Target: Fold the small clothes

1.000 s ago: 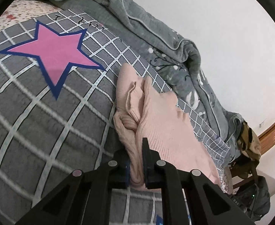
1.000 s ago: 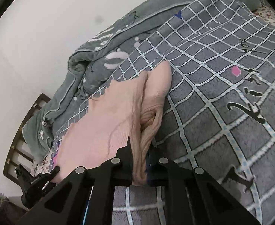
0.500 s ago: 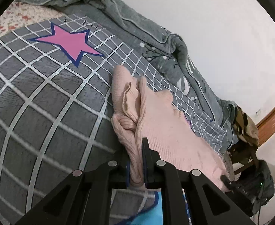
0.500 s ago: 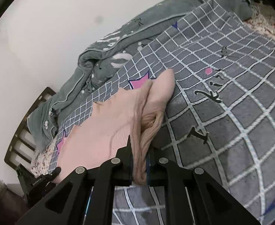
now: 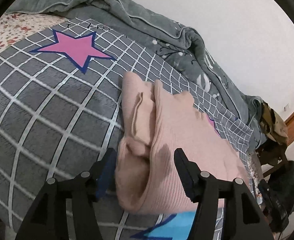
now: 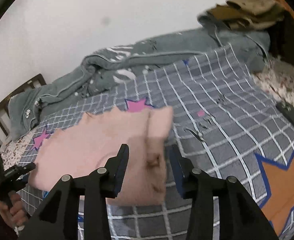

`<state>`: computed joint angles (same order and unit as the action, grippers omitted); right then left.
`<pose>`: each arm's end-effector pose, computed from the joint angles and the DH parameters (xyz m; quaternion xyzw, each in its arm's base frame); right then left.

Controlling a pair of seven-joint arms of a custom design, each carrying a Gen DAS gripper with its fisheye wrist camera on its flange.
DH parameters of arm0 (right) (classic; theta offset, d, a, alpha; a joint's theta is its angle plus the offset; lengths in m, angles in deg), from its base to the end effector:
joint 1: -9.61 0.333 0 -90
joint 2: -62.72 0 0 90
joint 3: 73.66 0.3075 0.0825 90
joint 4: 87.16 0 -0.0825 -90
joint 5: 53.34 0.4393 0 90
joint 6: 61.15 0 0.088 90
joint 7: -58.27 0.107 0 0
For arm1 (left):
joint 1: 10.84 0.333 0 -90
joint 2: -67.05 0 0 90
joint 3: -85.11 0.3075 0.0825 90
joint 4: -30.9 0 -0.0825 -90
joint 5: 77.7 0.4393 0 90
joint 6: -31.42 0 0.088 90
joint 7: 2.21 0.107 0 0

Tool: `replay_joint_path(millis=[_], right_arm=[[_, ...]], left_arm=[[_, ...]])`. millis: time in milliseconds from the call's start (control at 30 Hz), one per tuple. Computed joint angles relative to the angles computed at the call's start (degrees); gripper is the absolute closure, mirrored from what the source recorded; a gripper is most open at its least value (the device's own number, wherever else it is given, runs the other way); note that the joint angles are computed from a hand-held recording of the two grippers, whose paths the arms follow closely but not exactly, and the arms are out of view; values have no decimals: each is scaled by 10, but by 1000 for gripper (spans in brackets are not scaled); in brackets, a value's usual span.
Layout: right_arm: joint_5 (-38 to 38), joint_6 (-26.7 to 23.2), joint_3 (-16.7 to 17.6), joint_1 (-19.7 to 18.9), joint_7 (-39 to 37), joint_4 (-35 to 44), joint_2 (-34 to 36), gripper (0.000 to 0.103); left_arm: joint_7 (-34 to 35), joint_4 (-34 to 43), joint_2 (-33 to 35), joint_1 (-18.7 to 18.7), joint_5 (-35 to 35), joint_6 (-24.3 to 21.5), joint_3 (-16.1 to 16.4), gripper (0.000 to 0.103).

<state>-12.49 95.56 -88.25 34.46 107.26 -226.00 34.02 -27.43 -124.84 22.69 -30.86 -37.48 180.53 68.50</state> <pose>0.5029 0.0552 0.5386 -0.7192 0.5183 -0.1469 0.4389 0.3329 -0.2592 0.4773 -0.8445 0.3042 -0.4040 0.1762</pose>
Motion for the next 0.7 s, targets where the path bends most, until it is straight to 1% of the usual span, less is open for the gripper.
replay_joint_path(millis=[67,133,233,267,333,400,500,600,700], right_arm=[[7,2,2,14,-13,2,-1,61],[15,6,7,27,-23,0,-1,61],[30,0,13,53,-44,1,7,61],[38,-2,15,64,-55,2,13,61],[46,4,27,74,-71,1,24,61],[44,17,45,79,-82,0,38,61],[35,31,66,78,-75,5,65,60],[43,52,71,83,-81,7,80,58],[42,57,77,79,-74,16,93,58]], left_arm=[[3,8,15,8,2,12,7,44],[3,16,27,14,3,14,6,43],[24,33,48,17,3,1,8,43],[36,42,58,17,3,-11,8,43],[48,50,65,20,6,-21,7,43],[65,60,73,21,9,-32,7,43],[82,69,84,23,10,-38,9,42],[93,72,90,25,10,-33,13,41],[104,68,88,26,8,-20,19,40]])
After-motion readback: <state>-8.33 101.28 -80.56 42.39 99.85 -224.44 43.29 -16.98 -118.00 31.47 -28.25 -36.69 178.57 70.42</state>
